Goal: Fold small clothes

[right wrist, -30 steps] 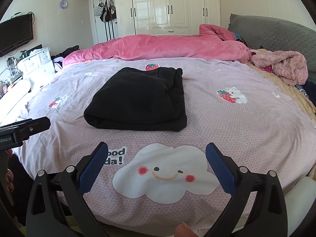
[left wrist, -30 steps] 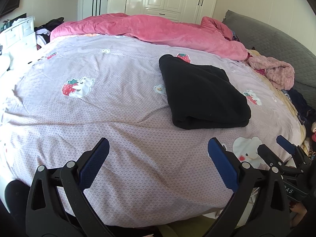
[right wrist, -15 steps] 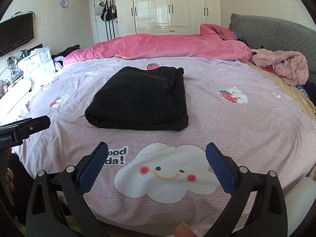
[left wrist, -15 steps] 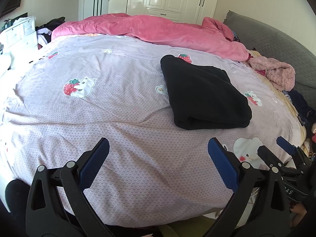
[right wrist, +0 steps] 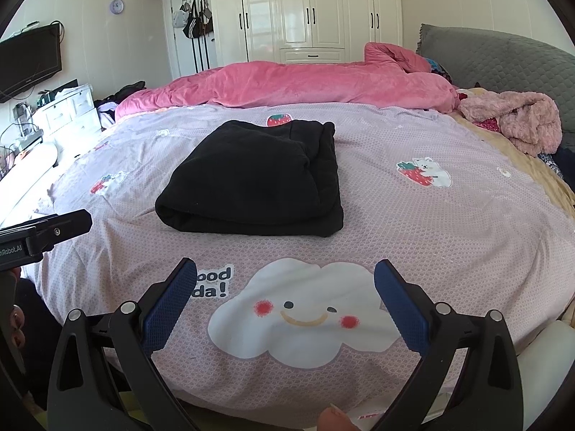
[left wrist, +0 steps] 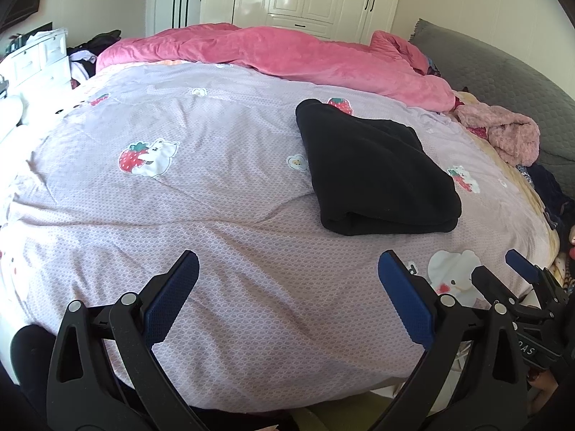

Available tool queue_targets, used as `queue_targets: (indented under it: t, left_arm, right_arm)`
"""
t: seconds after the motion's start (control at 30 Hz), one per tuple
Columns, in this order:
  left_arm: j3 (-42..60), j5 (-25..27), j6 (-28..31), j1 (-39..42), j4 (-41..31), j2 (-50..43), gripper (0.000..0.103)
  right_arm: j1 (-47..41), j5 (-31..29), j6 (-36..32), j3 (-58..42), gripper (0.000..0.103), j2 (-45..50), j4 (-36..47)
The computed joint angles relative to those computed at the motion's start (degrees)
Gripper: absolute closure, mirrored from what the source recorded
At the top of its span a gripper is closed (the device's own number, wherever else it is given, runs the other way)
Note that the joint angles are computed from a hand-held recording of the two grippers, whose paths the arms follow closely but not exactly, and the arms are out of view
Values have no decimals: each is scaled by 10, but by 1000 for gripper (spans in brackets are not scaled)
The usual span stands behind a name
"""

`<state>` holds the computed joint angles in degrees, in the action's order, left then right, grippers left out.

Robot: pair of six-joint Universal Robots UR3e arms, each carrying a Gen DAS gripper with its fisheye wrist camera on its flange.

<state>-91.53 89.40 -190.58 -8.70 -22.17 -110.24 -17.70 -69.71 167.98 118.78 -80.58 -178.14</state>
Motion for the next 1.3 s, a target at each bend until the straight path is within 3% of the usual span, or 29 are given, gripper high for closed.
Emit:
queue_targets:
  t: [0.4, 0.67, 0.9, 1.0, 1.1, 1.17, 1.3]
  left_arm:
    - [5, 9, 5, -2, -6, -3, 9]
    - [-5, -23, 19, 13, -4, 4, 9]
    - [-6, -32, 16, 39, -37, 13, 9]
    - [-23, -72, 0, 86, -28, 29, 9]
    - [-5, -83, 2, 144, -45, 28, 9]
    - [43, -55, 25, 177, -84, 3, 9]
    - [150, 15, 56, 257, -142, -72, 9]
  right_arm:
    - [2, -7, 5, -2, 5, 2, 6]
    - [5, -19, 15, -18, 5, 11, 30]
    - [-6, -66, 61, -35, 5, 15, 48]
    - [-16, -97, 81, -29, 5, 14, 36]
    - [-89, -143, 139, -3, 5, -5, 22]
    - [-149, -182, 160, 9, 5, 2, -1]
    - [-275, -276, 210, -11, 5, 38, 32]
